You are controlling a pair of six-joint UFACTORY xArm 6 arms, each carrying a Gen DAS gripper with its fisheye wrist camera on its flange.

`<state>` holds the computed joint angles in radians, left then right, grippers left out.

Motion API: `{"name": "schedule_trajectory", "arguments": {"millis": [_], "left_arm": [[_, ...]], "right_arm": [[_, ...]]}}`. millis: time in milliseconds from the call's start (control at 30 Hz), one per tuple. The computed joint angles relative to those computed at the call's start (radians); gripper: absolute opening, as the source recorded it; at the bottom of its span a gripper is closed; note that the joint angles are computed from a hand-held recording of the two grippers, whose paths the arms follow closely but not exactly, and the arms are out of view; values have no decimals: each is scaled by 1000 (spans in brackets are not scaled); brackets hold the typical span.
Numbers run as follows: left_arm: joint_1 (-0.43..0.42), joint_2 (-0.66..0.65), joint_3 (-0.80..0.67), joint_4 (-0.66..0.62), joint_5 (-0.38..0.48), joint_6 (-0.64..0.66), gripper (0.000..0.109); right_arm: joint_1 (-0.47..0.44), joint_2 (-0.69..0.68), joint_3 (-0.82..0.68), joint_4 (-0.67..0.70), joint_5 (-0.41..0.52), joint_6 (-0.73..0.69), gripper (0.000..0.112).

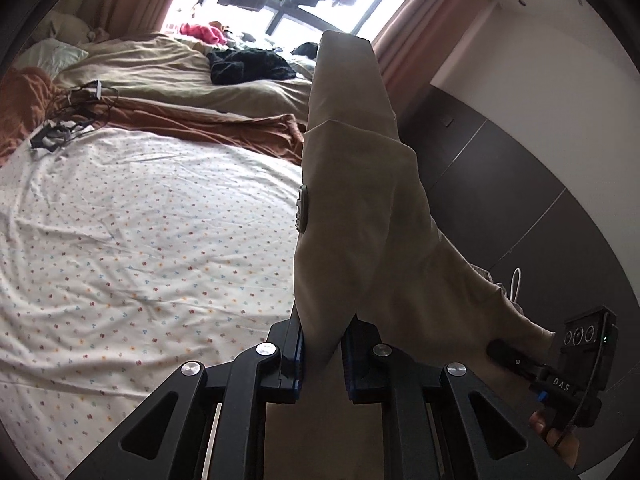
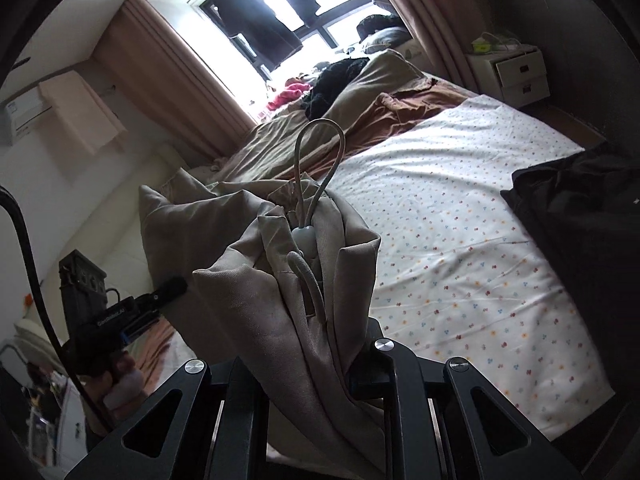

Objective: Fold large clothes
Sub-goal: 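Carry the lifted jacket with both grippers toward the black clothes stack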

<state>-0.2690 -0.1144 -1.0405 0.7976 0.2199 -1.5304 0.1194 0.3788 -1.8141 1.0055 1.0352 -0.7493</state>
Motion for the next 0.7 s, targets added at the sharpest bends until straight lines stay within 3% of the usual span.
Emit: {"name": "schedule_trajectory", "arguments": {"millis": [200,400,700], "left_arm": [[-90,-26,-60,93,41,-77,15],[-193,-2,-167,118,100,-86,15],[-313,136,-408,48,188,29,15]], "right_arm": [[-57,-140,91,4,-18,-40,15],[-127,-209,78,-47,20,-18,15],[-239,-168,-48,3,74,-51,15]]}}
